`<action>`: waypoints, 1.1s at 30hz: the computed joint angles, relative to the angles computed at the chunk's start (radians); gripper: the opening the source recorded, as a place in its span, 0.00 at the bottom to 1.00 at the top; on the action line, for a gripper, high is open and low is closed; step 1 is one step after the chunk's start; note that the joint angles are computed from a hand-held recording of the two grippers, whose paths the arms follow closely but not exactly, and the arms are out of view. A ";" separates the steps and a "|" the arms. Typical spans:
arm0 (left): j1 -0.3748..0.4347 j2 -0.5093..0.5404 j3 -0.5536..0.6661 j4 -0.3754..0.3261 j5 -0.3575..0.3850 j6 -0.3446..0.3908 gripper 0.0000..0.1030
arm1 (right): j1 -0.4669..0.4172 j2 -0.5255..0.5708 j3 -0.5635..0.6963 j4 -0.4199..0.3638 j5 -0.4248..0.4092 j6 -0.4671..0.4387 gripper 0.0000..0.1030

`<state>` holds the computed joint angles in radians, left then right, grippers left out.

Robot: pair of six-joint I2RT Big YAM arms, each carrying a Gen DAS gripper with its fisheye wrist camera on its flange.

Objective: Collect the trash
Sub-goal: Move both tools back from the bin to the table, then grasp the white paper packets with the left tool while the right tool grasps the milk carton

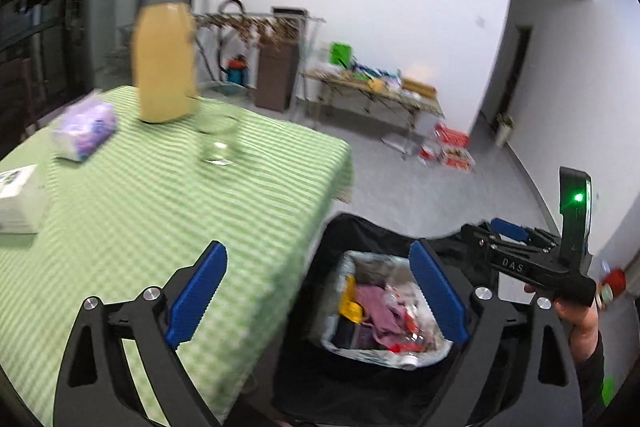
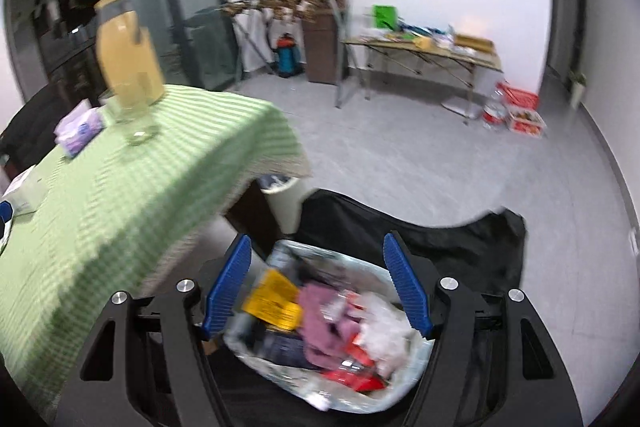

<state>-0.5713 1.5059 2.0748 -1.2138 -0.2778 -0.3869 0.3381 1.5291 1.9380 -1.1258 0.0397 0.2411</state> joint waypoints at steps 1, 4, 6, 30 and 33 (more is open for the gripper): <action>0.013 -0.030 -0.032 0.019 -0.007 -0.007 0.88 | 0.018 0.007 0.018 -0.002 0.004 0.001 0.67; 0.052 -0.099 -0.100 0.047 -0.012 -0.036 0.88 | 0.072 0.039 0.083 -0.017 0.008 -0.003 0.67; 0.085 -0.142 -0.134 0.042 -0.022 -0.055 0.88 | 0.113 0.065 0.132 -0.029 0.018 -0.019 0.68; 1.007 -0.242 -0.325 -0.181 0.097 -0.136 0.88 | 0.438 0.386 0.570 -0.162 0.000 -0.161 0.72; 1.053 -0.246 -0.359 -0.094 0.188 -0.143 0.75 | 0.446 0.393 0.565 -0.176 0.031 -0.170 0.72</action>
<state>0.4822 1.2596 1.7162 -1.3082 -0.0893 -0.5296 0.7837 1.9224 2.5027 -1.3016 0.0703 0.0712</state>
